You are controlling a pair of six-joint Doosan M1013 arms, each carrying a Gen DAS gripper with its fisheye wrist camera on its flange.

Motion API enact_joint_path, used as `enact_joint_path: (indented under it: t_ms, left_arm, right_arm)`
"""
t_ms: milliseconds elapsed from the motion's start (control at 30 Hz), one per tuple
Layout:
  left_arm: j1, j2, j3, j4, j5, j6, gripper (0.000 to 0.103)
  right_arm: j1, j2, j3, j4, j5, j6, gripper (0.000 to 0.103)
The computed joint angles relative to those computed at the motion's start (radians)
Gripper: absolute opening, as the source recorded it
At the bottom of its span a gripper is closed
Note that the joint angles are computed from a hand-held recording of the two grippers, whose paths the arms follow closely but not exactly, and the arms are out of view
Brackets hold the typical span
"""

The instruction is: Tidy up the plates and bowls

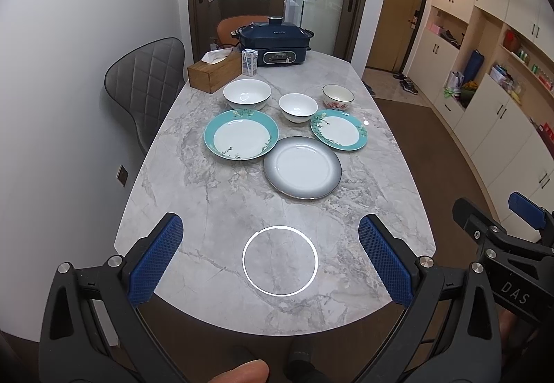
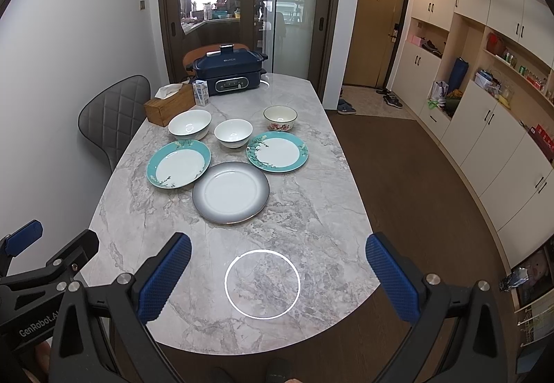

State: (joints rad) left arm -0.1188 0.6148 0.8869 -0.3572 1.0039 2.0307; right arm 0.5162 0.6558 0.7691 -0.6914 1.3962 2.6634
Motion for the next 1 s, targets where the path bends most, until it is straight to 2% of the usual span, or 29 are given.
enact_joint_path:
  t_ms: [1000]
  left_arm:
    - [0.002,0.003,0.003,-0.004,0.001,0.002,0.103]
  right_arm:
    - [0.000,0.002,-0.003,0.001,0.002,-0.001,0.103]
